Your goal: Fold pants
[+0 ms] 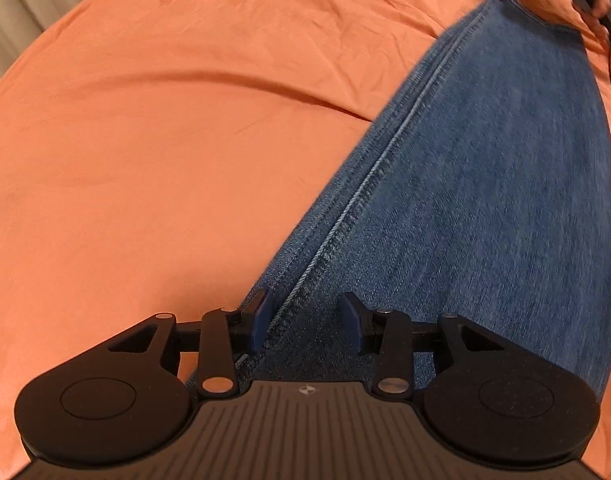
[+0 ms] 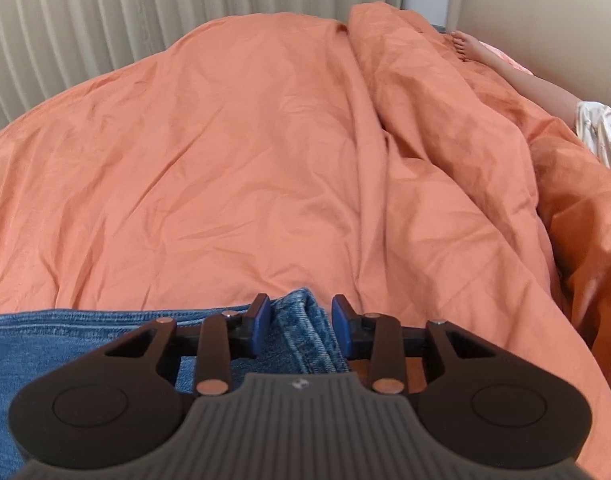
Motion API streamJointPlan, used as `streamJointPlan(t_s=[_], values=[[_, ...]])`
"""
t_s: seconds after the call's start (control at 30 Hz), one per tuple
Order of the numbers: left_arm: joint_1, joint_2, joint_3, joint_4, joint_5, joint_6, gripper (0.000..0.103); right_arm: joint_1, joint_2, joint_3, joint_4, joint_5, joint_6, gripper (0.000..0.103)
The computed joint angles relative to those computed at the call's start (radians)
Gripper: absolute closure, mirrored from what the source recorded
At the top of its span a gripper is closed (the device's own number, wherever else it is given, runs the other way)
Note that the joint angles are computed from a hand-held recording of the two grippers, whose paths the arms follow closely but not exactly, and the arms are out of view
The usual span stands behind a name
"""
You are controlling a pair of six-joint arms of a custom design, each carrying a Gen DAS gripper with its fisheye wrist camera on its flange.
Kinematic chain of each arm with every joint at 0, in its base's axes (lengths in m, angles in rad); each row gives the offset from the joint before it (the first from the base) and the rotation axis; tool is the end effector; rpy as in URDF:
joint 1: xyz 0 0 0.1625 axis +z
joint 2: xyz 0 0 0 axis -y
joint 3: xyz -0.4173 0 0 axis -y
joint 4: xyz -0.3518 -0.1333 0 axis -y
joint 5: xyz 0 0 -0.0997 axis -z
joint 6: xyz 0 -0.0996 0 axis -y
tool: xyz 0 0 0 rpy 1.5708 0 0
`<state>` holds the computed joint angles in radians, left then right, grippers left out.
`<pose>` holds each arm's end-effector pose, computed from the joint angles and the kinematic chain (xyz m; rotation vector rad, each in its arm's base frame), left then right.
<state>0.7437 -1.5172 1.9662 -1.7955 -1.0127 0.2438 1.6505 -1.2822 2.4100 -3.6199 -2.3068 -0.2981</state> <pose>-0.1815 -0.4197 0.3220 1.3689 2.1465 0.0648 0.0972 -0.3821 0.2795 -0.0003 -2.1879 0.9698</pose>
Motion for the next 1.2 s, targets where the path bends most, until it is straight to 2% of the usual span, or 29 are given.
streamJointPlan(t_s=[0.03, 0.1, 0.13, 0.17, 0.23, 0.37, 0.53, 0.67, 0.7, 0.77, 0.83, 0.9, 0.93, 0.97, 1.03, 1.13, 1.2], values=[[0.007, 0.003, -0.002, -0.004, -0.002, -0.007, 0.053, 0.003, 0.001, 0.001, 0.001, -0.002, -0.001, 0.078], [0.019, 0.011, -0.001, -0.017, 0.000, -0.041, 0.052, 0.010, 0.009, 0.004, -0.013, -0.020, -0.001, 0.088], [0.011, 0.003, 0.015, -0.040, 0.014, -0.043, 0.069, 0.013, 0.012, 0.004, -0.024, -0.026, -0.005, 0.093], [-0.008, -0.008, 0.040, -0.064, 0.046, -0.054, 0.089, 0.019, 0.021, 0.005, -0.048, -0.038, -0.020, 0.103], [-0.045, -0.031, 0.074, -0.084, 0.070, -0.064, 0.097, 0.039, 0.034, 0.003, -0.088, -0.065, -0.056, 0.103], [-0.112, -0.087, 0.153, -0.149, 0.146, -0.128, 0.100, 0.064, 0.023, 0.001, -0.079, -0.088, -0.073, 0.103], [-0.169, -0.128, 0.224, -0.285, 0.237, -0.153, 0.101, 0.091, 0.065, -0.003, -0.185, -0.131, -0.107, 0.103], [-0.146, -0.081, 0.209, -0.339, 0.261, -0.133, 0.101, 0.097, 0.103, -0.015, -0.260, -0.151, -0.127, 0.103], [-0.131, -0.063, 0.192, -0.322, 0.248, -0.140, 0.101, 0.097, 0.115, -0.022, -0.278, -0.156, -0.135, 0.103], [-0.105, -0.036, 0.173, -0.296, 0.221, -0.155, 0.101, 0.089, 0.122, -0.035, -0.247, -0.164, -0.112, 0.103], [-0.096, -0.035, 0.197, -0.376, 0.246, -0.150, 0.100, 0.073, 0.129, -0.037, -0.233, -0.164, -0.096, 0.103], [-0.081, -0.033, 0.194, -0.429, 0.234, -0.195, 0.087, 0.060, 0.137, -0.033, -0.250, -0.158, -0.080, 0.103], [-0.077, -0.034, 0.188, -0.439, 0.223, -0.217, 0.075, 0.054, 0.134, -0.030, -0.248, -0.155, -0.069, 0.103], [-0.077, -0.038, 0.181, -0.432, 0.212, -0.233, 0.069, 0.051, 0.127, -0.027, -0.239, -0.156, -0.054, 0.101], [-0.099, -0.055, 0.184, -0.418, 0.207, -0.230, 0.069, 0.051, 0.088, -0.008, -0.222, -0.140, -0.024, 0.100], [-0.151, -0.089, 0.189, -0.331, 0.170, -0.244, 0.069, 0.068, -0.021, 0.051, -0.140, -0.114, 0.076, 0.089], [-0.188, -0.102, 0.191, -0.267, 0.135, -0.286, 0.069, 0.080, -0.120, 0.108, -0.063, -0.082, 0.184, 0.069]])
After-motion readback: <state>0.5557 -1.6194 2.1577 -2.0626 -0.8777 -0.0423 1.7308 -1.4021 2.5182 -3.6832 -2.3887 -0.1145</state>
